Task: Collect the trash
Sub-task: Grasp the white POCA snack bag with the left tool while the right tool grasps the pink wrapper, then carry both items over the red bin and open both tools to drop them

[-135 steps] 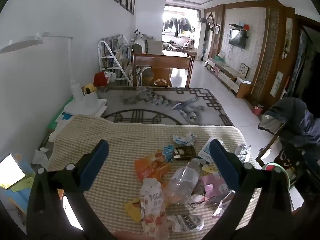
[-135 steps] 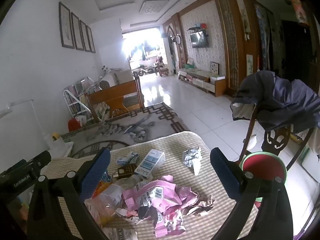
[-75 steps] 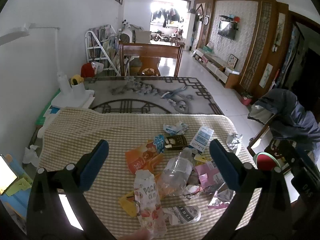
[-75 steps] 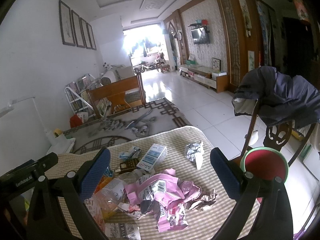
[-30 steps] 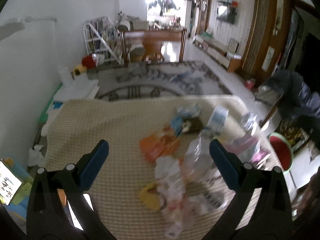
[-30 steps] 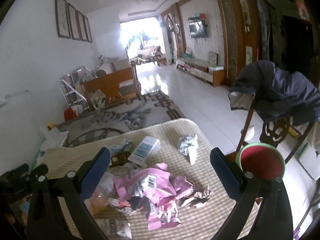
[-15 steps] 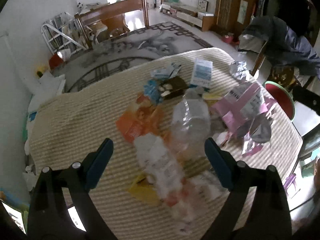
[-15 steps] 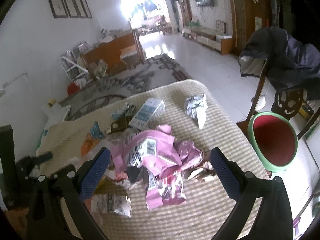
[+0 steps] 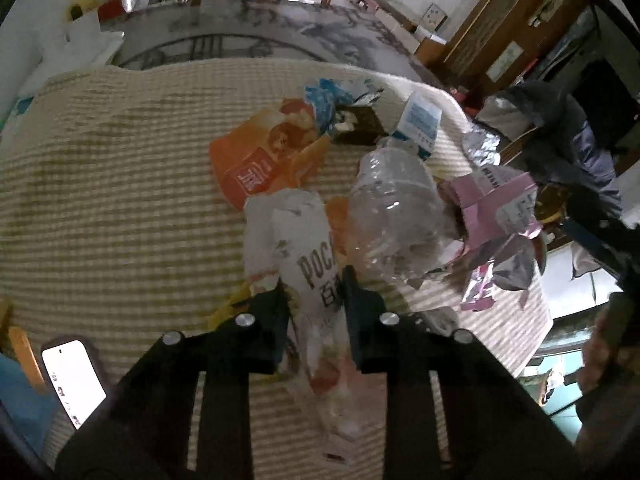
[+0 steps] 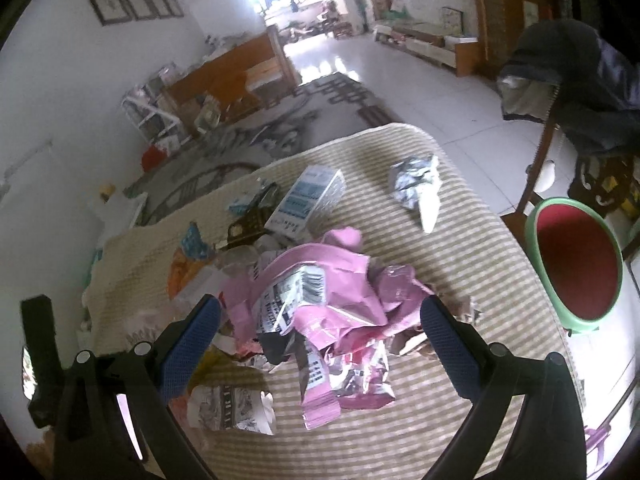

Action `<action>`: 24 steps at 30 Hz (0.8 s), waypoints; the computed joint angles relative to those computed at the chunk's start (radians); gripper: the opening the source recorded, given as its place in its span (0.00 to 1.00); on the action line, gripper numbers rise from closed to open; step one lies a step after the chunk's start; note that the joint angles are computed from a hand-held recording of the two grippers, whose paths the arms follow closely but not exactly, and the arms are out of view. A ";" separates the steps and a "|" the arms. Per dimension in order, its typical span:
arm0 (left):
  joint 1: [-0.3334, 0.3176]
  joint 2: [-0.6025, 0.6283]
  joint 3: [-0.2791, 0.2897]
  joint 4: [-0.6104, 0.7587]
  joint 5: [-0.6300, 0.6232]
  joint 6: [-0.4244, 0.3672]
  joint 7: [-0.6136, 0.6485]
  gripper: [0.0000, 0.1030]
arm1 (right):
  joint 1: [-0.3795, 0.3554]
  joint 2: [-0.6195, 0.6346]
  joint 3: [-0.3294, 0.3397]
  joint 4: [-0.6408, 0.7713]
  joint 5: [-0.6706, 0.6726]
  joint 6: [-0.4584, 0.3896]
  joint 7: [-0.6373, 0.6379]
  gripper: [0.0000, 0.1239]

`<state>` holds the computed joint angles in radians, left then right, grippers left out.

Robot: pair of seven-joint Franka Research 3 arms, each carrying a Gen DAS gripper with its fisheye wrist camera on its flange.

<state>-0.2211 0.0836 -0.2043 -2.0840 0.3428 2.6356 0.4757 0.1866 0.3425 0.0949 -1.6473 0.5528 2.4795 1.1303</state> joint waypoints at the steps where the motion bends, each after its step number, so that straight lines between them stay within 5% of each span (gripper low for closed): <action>1: -0.003 -0.011 0.002 -0.005 0.017 -0.002 -0.017 0.20 | 0.003 0.011 -0.001 0.014 -0.009 -0.009 0.004 0.78; 11: 0.004 -0.094 -0.006 -0.007 0.237 0.009 -0.173 0.20 | 0.040 0.178 -0.019 0.224 -0.143 -0.144 0.124 0.78; 17: 0.008 -0.107 -0.015 0.001 0.263 0.023 -0.179 0.20 | 0.036 0.162 0.003 0.195 -0.140 -0.123 0.075 0.45; 24: 0.004 -0.087 -0.019 0.043 0.293 0.049 -0.195 0.20 | -0.027 0.055 0.052 0.107 0.055 -0.072 -0.074 0.42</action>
<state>-0.2170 -0.0038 -0.2236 -2.0414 0.6358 2.6842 0.2810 0.1597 0.3972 0.1468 -1.5402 0.6078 2.4073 1.0561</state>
